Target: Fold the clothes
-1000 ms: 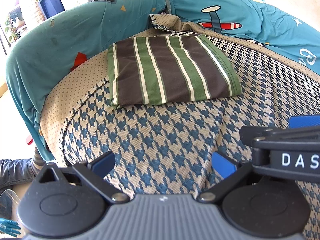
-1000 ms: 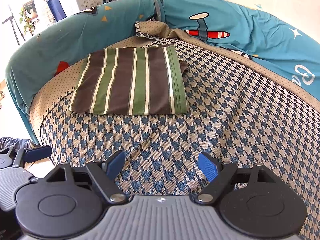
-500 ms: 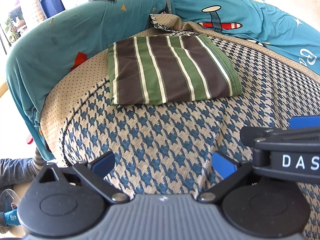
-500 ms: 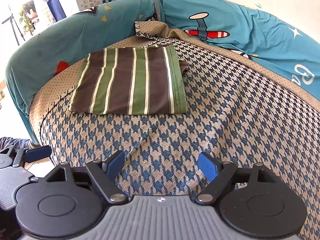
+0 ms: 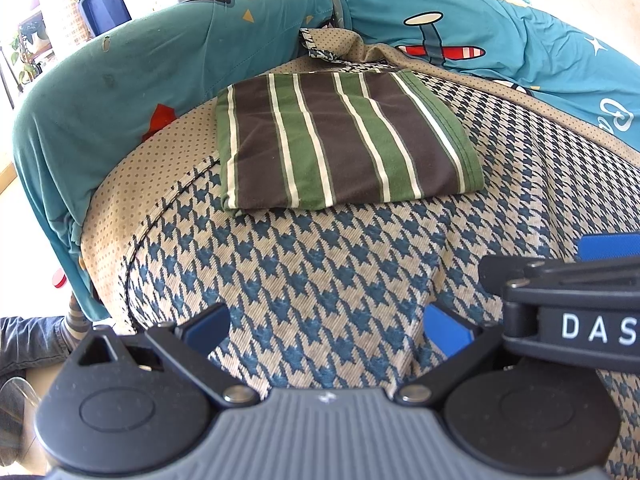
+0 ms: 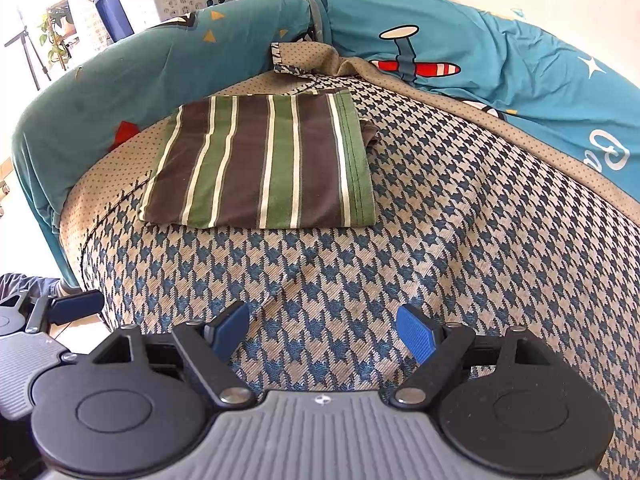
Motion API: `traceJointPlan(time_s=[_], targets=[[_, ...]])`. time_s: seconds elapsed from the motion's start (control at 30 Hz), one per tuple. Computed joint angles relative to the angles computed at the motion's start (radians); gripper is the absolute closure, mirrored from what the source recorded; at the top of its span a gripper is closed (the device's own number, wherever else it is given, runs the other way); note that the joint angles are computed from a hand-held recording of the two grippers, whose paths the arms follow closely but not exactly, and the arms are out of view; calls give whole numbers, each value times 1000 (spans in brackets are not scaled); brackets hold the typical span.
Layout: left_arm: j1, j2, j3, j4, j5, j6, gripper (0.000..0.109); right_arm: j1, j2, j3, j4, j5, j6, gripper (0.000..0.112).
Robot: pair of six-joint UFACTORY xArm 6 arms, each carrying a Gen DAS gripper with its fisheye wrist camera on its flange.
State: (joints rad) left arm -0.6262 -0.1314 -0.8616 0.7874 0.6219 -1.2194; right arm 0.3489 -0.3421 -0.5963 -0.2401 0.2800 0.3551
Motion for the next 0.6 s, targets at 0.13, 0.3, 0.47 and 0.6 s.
traceJointPlan(time_s=[0.13,0.3,0.47,0.6], targets=[[3,-4,3,2,-10,-5,6,1,-3,1,-2,-1,2,31],[6,-6,5,1,-15,-8,6,4,-9,2,-9,-2,7,31],[8,-7,5,-3,-19,-5,6,9,-10,2,-26,2,27,31],[10,-11,8,-5,-24,-5,6,11,-13,3,-39,6,40,31]])
